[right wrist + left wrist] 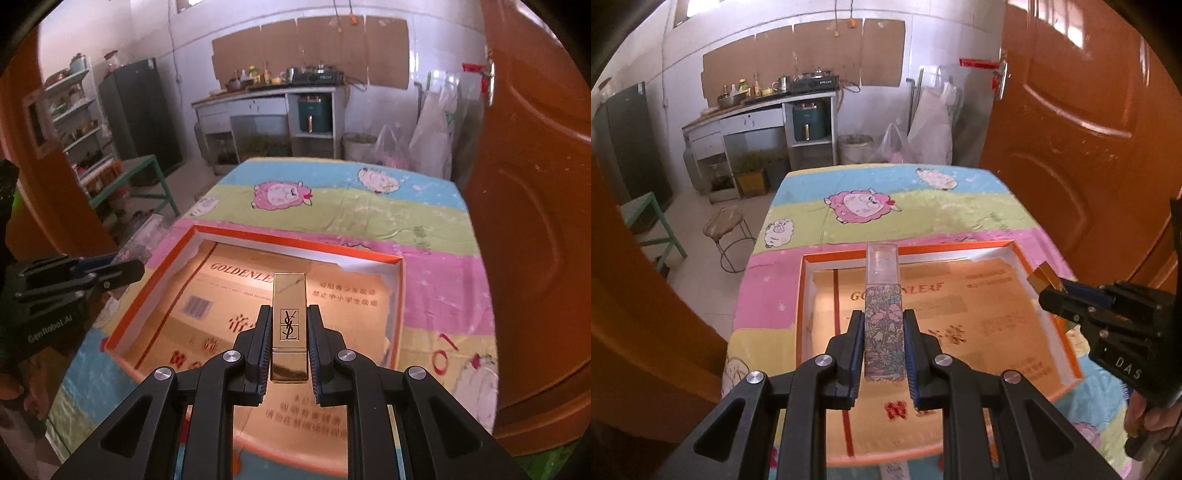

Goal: Organize rigid objects
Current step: 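Carry both items into the cardboard tray and lower them onto its floor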

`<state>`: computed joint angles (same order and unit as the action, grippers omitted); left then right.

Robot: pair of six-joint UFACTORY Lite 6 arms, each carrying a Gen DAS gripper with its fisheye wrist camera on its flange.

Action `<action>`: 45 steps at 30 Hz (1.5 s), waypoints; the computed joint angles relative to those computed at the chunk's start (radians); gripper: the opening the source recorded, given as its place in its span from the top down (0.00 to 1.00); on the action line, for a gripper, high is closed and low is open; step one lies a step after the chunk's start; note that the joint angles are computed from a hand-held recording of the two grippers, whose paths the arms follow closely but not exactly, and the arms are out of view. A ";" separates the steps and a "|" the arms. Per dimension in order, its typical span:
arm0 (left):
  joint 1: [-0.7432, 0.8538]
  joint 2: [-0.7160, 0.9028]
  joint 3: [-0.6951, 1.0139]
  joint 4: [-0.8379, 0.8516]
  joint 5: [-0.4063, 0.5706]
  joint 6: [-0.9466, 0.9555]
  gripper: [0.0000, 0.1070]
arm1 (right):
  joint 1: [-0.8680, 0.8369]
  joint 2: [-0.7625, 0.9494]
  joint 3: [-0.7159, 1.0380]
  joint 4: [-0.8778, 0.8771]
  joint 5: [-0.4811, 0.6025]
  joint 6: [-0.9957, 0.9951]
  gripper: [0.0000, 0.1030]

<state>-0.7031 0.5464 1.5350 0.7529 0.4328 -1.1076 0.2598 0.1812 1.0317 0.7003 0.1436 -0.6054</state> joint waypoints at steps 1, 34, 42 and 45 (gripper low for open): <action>0.010 0.035 0.039 -0.031 0.009 0.041 0.81 | -0.002 0.040 0.034 0.004 0.008 -0.005 0.83; 0.154 0.601 0.653 -0.537 0.113 0.628 0.77 | -0.026 0.666 0.630 -0.348 0.141 0.318 0.72; 0.145 0.420 0.401 -0.402 -0.023 0.473 0.52 | -0.016 0.608 0.561 -0.411 0.109 0.381 0.55; 0.129 0.295 0.240 -0.212 -0.107 0.286 0.50 | -0.011 0.534 0.472 -0.435 0.065 0.420 0.55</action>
